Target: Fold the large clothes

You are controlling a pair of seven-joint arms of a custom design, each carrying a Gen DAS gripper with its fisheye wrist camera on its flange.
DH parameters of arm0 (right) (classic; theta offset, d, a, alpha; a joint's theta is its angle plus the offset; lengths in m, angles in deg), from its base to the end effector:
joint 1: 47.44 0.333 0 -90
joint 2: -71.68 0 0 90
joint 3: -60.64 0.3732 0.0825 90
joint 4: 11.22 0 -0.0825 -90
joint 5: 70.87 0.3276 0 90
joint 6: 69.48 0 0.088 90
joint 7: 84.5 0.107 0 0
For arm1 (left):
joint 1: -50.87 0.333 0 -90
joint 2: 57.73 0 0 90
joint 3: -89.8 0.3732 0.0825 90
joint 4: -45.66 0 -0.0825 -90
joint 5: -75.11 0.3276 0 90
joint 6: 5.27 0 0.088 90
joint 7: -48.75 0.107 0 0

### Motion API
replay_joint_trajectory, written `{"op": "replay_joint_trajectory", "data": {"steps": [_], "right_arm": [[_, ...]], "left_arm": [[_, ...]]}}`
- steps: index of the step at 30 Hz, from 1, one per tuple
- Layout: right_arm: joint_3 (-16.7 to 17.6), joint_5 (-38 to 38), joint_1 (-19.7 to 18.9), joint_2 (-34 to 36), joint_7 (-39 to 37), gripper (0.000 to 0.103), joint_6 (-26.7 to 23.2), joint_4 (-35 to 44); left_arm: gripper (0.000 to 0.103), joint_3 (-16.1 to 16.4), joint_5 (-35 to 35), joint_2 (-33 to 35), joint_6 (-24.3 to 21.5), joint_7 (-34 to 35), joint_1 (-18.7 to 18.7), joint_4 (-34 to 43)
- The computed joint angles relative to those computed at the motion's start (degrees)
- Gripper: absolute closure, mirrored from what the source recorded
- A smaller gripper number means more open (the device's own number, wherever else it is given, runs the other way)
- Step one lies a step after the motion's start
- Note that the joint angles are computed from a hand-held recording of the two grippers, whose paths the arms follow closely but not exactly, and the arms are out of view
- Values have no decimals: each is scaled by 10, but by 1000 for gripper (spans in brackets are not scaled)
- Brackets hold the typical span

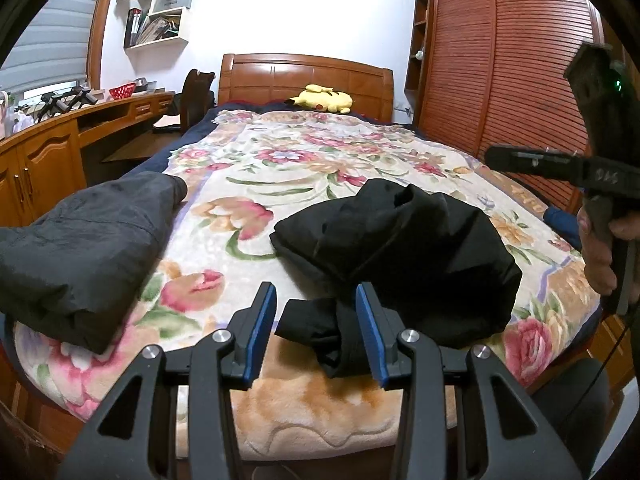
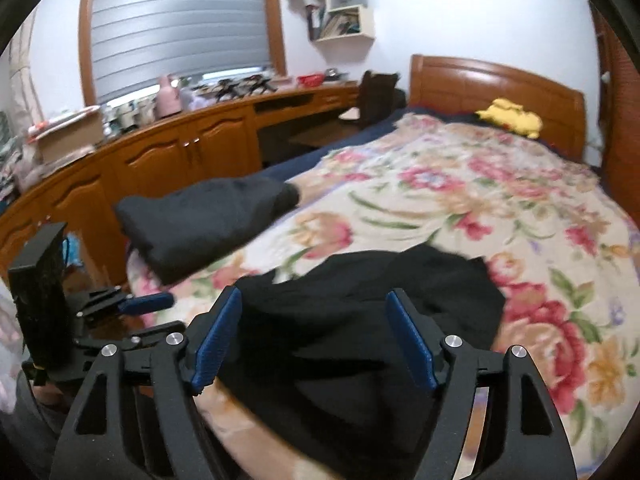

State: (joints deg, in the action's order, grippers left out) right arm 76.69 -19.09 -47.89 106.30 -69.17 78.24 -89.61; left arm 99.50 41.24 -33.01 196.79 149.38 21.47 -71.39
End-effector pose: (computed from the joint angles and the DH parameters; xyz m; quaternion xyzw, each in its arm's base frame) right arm 0.7318 0.1248 0.5066 -0.8204 0.3183 -0.1479 0.4513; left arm 0.5998 -0.1613 0.4497 -0.6421 0.5874 -0.3853 0.3071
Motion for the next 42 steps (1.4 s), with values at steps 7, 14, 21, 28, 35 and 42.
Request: {"op": "replay_joint_trajectory", "data": {"steps": [7, 14, 21, 28, 35, 42], "right_arm": [[-36, -102, 20, 48, 64, 57, 39, 22], [-12, -145, 11, 77, 82, 69, -12, 9], [2, -143, -5, 68, 57, 70, -31, -20], [9, -118, -10, 55, 28, 68, -7, -42], [8, -80, -22, 26, 1, 41, 42, -68], [1, -62, -40, 30, 13, 38, 57, -48]], "left_arm": [[63, -3, -7, 5, 7, 5, -2, 10], [63, 14, -12, 13, -7, 15, -19, 26], [63, 17, 8, 21, -23, -5, -18, 39], [63, 33, 42, 42, -45, -29, -34, 74], [63, 101, 74, 76, -88, -76, -81, 121], [75, 125, 123, 88, -114, -125, -90, 137]]}}
